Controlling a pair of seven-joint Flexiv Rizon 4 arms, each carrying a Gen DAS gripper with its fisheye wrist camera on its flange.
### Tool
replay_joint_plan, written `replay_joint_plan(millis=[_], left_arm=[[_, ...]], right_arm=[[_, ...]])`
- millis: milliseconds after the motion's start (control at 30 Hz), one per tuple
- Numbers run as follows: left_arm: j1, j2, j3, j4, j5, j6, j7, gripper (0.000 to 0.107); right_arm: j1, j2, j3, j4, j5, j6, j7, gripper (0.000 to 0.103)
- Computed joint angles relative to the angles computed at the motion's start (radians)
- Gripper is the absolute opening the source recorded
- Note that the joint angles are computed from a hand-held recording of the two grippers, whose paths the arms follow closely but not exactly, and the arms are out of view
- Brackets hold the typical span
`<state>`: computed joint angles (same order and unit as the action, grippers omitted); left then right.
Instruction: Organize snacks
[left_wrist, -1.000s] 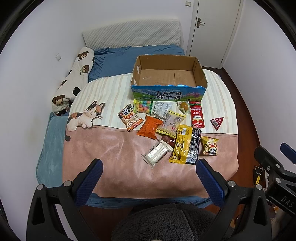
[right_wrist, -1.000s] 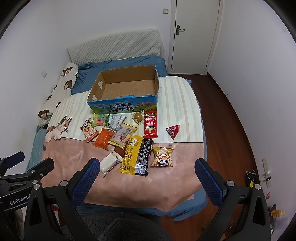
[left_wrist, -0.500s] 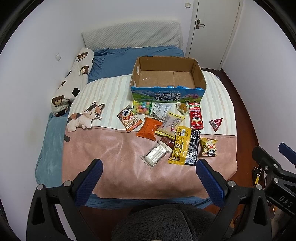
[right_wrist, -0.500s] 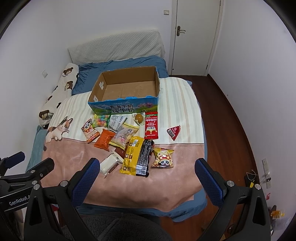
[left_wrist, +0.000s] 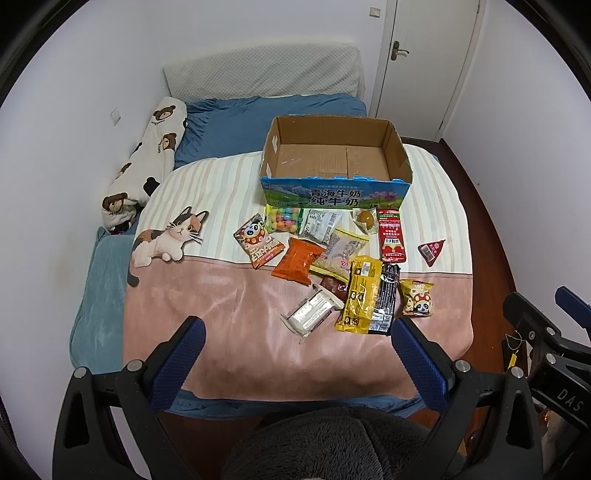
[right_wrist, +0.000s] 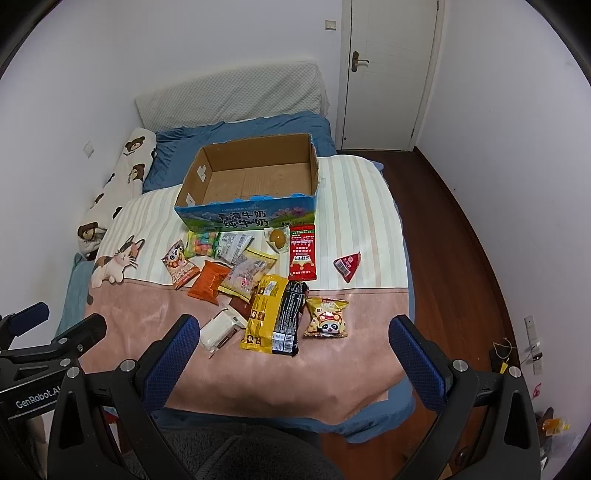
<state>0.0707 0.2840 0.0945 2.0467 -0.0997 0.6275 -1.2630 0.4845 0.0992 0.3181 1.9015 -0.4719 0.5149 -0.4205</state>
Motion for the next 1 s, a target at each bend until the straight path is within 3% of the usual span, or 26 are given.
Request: replay_joint_plan(millis=[300, 500, 700, 833, 1000], left_arm=[[0.005, -0.020, 0.005, 0.007, -0.010, 0.013, 0.015, 0.103], [0.022, -0.125, -0.011, 0.015, 0.037, 0.173, -0.023, 0.103], [0.040, -0.318, -0.018, -0.041, 0.179, 0.322, -0.085, 0.103], [0.034, -0.470, -0.013, -0.128, 0.206, 0.300, -0.050, 0.103], [0.011, -0.661, -0.017, -0.261, 0.193, 0.226, 0.035, 0.103]], right_arm=[[-0.006, -0.018, -0.011, 0.003, 0.012, 0.024, 0.006, 0.103], [-0.024, -0.073, -0.038, 0.030, 0.050, 0.116, 0.018, 0.103], [-0.037, -0.240, -0.088, 0.033, 0.091, 0.243, 0.020, 0.103], [-0.042, -0.380, -0.112, -0.003, 0.165, 0.313, -0.012, 0.103], [-0.048, -0.553, -0.117, -0.091, 0.267, 0.319, -0.075, 0.103]])
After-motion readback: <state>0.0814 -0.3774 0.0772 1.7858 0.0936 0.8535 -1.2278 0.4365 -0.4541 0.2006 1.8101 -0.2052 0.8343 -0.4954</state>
